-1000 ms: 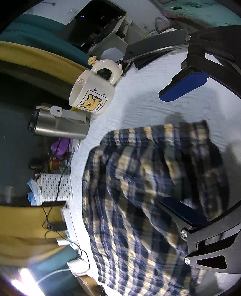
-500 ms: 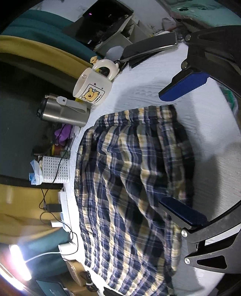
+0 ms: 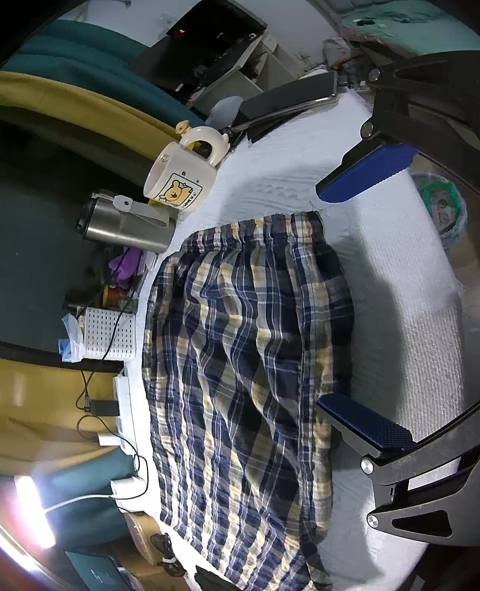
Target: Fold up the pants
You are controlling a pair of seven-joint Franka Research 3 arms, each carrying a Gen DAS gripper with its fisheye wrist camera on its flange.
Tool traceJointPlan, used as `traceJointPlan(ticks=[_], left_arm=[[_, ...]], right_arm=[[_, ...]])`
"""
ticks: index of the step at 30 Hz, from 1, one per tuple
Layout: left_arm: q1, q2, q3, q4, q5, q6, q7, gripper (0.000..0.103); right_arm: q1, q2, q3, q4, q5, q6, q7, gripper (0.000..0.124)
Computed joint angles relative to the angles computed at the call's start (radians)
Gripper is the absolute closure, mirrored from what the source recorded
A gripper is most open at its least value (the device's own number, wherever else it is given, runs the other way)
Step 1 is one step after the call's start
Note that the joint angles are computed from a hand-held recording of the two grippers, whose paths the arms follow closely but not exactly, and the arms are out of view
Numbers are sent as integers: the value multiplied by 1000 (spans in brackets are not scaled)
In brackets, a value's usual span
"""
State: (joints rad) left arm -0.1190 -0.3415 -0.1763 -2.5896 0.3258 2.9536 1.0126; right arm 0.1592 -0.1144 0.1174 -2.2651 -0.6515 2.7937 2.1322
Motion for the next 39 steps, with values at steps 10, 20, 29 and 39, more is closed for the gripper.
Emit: traceJointPlan(ticks=[10, 20, 29, 39], left_arm=[[5, -59, 6, -33, -19, -67, -50, 100], [37, -74, 6, 19, -34, -169, -99, 96], [29, 135, 25, 251, -20, -171, -25, 90], [46, 364, 47, 458, -134, -169, 149, 53]], right_arm=[[13, 18, -6, 16, 22, 18, -45, 21], [20, 68, -38, 43, 74, 56, -82, 21], [35, 129, -80, 98, 141, 74, -116, 21], [42, 169, -124, 125, 169, 81, -105, 21]])
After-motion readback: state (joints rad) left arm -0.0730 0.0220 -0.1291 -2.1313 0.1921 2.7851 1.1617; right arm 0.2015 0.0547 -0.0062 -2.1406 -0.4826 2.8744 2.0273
